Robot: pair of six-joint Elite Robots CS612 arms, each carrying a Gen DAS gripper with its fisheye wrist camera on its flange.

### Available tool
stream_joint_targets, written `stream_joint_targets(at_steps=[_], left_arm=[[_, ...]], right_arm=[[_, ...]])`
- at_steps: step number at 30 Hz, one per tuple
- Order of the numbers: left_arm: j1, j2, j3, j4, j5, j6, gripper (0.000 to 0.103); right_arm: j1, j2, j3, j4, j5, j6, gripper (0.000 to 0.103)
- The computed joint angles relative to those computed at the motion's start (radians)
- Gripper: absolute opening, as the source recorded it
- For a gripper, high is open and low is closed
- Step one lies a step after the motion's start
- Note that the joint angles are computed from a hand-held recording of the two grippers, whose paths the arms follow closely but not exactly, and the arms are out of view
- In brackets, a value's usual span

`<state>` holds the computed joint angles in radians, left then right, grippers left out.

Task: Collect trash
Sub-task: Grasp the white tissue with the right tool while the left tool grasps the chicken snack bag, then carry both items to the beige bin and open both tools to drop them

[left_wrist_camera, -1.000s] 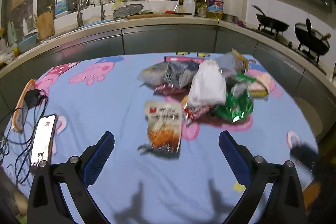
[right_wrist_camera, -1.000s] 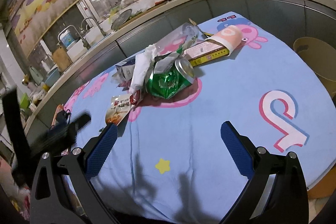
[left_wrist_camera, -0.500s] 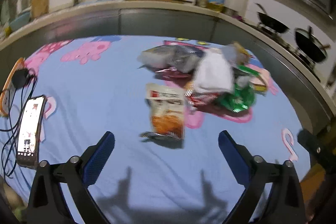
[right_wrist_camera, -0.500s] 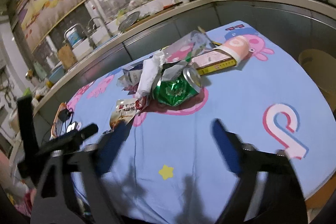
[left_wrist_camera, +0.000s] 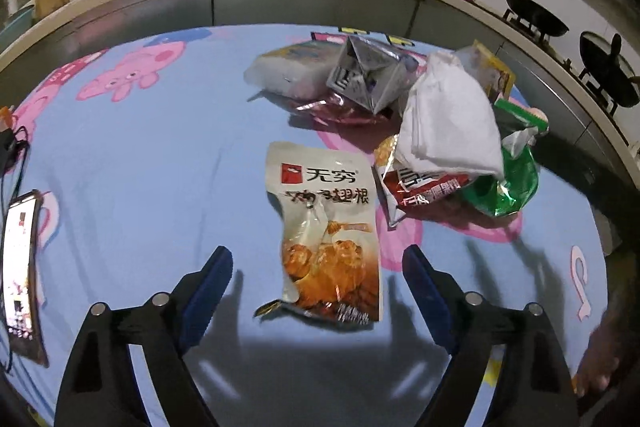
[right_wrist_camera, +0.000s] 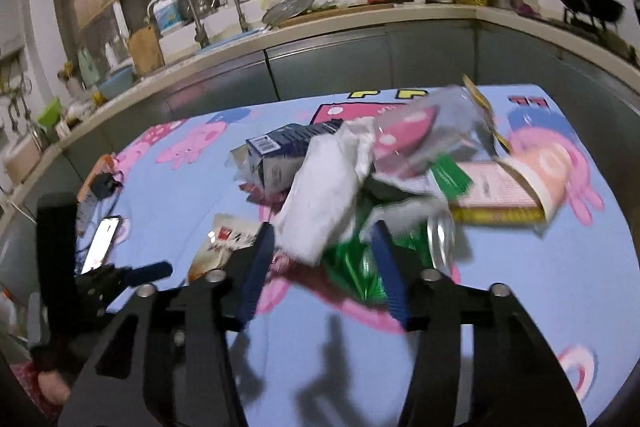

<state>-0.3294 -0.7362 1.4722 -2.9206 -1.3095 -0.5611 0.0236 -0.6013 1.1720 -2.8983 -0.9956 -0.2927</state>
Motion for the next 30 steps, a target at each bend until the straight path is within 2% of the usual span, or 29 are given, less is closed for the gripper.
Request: stream_joint_targets(at_steps=[2, 5, 6, 7, 8, 9, 10, 14, 16, 18, 21, 23, 27, 30], left_arm=[[-0.001, 0.009, -0.011, 0.015, 0.01, 0.011, 0.086], [-0.003, 0.019, -0.022, 0.042, 0.018, 0.019, 0.074], [-0.008, 0.02, -0.018, 0.03, 0.038, 0.035, 0.058], [-0.011, 0.019, -0.017, 0.034, 0.056, 0.044, 0.055], [-0.01, 0.017, -0.014, 0.03, 0.05, 0.052, 0.055], [-0.008, 0.014, -0.009, 0.022, 0.042, 0.048, 0.055], [-0.008, 0.005, 0.008, 0.002, 0.049, 0.03, 0.055], [-0.015, -0.031, 0.069, -0.102, 0.095, 0.028, 0.054], [-0.019, -0.05, 0.092, -0.149, 0.117, 0.033, 0.055], [-0.02, -0.061, 0.095, -0.182, 0.116, 0.048, 0.054], [-0.029, -0.064, 0.073, -0.219, 0.096, 0.111, 0.055], [-0.039, -0.053, 0.037, -0.23, 0.061, 0.172, 0.055], [-0.052, -0.006, -0.084, -0.193, -0.104, 0.273, 0.055], [-0.078, 0.056, -0.219, -0.132, -0.212, 0.369, 0.055]], right_arm=[[0.012, 0.018, -0.034, 0.017, -0.02, -0.025, 0.056], [0.028, 0.043, -0.075, 0.031, -0.067, -0.062, 0.056], [0.033, 0.055, -0.093, 0.043, -0.082, -0.078, 0.054], [0.035, 0.061, -0.104, 0.056, -0.089, -0.093, 0.03], [0.036, 0.063, -0.107, 0.053, -0.095, -0.103, 0.015], [0.028, 0.06, -0.101, 0.05, -0.06, -0.094, 0.005], [0.021, 0.055, -0.094, 0.043, -0.027, -0.075, 0.002], [-0.015, 0.016, -0.009, -0.155, 0.052, 0.028, 0.002], [-0.034, 0.005, 0.013, -0.218, 0.072, 0.08, 0.002], [-0.054, 0.0, 0.025, -0.261, 0.078, 0.135, 0.002], [-0.084, -0.003, 0.035, -0.304, 0.044, 0.209, 0.002], [-0.106, -0.001, 0.038, -0.316, 0.009, 0.246, 0.002], [-0.148, 0.007, 0.039, -0.321, -0.057, 0.311, 0.002], [-0.189, 0.012, 0.048, -0.346, -0.121, 0.369, 0.002]])
